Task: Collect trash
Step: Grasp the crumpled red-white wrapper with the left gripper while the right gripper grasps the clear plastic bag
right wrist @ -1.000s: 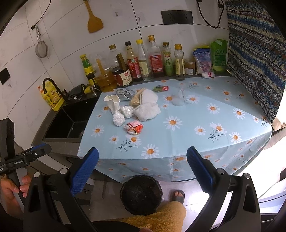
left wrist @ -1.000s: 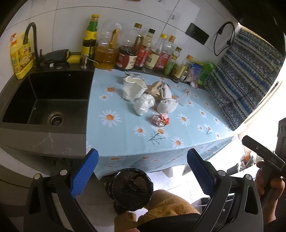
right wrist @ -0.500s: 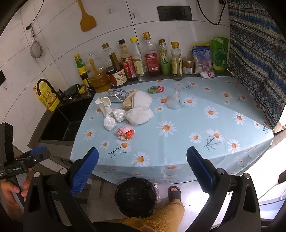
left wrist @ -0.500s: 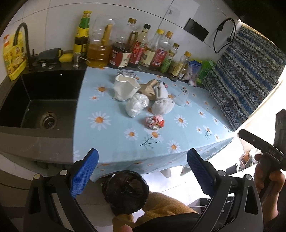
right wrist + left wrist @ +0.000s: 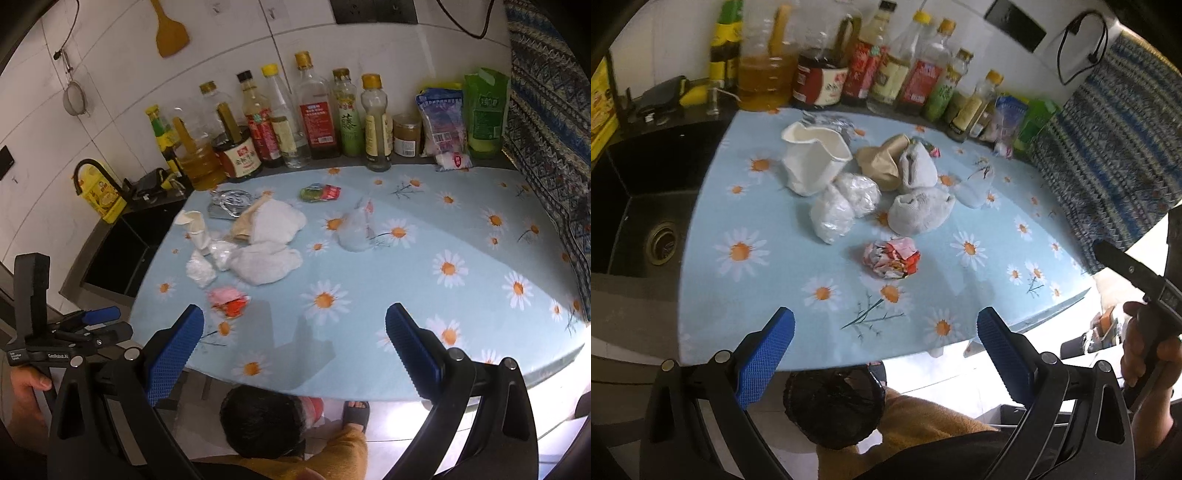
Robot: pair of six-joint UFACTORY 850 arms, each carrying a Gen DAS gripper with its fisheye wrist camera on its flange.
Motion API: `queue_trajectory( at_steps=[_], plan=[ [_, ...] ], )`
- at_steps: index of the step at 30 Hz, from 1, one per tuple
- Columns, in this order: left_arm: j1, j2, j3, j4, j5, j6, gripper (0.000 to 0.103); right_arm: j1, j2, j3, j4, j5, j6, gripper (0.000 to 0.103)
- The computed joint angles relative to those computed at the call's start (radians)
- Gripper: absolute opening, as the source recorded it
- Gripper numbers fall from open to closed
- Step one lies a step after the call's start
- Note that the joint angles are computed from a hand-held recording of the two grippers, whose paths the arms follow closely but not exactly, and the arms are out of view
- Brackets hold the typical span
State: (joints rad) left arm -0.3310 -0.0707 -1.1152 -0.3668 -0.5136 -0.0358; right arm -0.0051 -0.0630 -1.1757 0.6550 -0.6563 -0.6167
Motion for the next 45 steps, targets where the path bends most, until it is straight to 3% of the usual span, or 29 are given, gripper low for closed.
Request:
queue_trajectory(
  at_steps=[7,13,15,17,20,22,24,33,38,45],
  plan=[
    [-0.054,-0.148,-0.117,0.162,-0.005,-0.19,0.095,-0.084,-0.153,-0.101,0.076,-0.099,-0.132,0.098],
    [-0.069,-0.262,-0.205,0.297,-0.049,-0.362,0.095,-0.109,-0.286,-0.207,0.072,-0.154,-0.183,0.098],
    [-0.065,-0.292,-0.228,0.282,-0.059,-0.375,0.084,-0.118,-0.332,-0.248,0.079,-0.185,-0.203,0.098],
    [-0.07,-0.321,-0.254,0.322,-0.076,-0.417,0.081,-0.121,-0.372,-0.286,0.078,-0.207,-0.216,0.098],
    [-0.07,-0.365,-0.297,0.302,-0.109,-0.414,0.069,-0.123,-0.444,-0.361,0.075,-0.248,-0.244,0.098],
    [-0.08,-0.385,-0.321,0.338,-0.126,-0.441,0.068,-0.121,-0.487,-0.411,0.075,-0.277,-0.259,0.098],
    [-0.088,-0.401,-0.34,0.364,-0.145,-0.462,0.062,-0.116,-0.521,-0.453,0.071,-0.293,-0.276,0.098],
    [-0.107,-0.405,-0.352,0.438,-0.144,-0.566,0.057,-0.08,-0.655,-0.611,0.033,-0.341,-0.314,0.098],
    [-0.109,-0.387,-0.345,0.412,-0.125,-0.598,0.057,-0.06,-0.681,-0.635,0.02,-0.314,-0.367,0.095],
    [-0.13,-0.353,-0.317,0.47,-0.129,-0.719,0.057,-0.043,-0.729,-0.686,-0.019,-0.317,-0.35,0.073]
  ],
)
